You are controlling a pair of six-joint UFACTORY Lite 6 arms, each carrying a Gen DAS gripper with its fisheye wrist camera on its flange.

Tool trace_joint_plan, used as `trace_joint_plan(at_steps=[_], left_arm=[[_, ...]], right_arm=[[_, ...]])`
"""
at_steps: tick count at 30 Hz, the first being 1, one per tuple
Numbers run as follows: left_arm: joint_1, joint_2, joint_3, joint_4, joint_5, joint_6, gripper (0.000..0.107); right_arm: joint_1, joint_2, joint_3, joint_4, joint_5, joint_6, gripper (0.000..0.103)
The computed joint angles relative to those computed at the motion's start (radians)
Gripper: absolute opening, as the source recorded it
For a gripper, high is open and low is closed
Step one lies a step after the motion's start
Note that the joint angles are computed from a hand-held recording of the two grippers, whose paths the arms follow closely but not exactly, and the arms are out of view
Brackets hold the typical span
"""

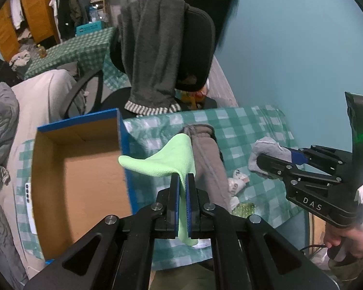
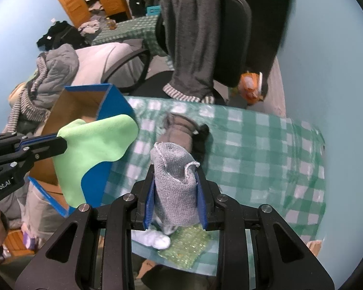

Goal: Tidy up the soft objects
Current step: 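Lift and carry the green cloth and grey sock over the box with both tools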

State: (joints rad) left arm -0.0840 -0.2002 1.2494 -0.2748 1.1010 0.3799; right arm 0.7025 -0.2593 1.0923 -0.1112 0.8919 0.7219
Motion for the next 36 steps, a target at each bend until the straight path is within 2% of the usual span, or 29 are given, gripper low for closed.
trace_joint_plan(at_steps=[21, 36], left_arm=[[0.450, 0.052, 0.104, -0.111, 0.095, 0.304, 0.004], [0.704, 0.152, 0.133, -0.140, 0.097, 0.458, 0.004]], right_arm=[[0.156, 0.457, 0.520, -0.018, -0.005, -0.008, 0.028], [0.238, 0.871, 1.036, 0.037, 0.102, -0.078, 0.028]])
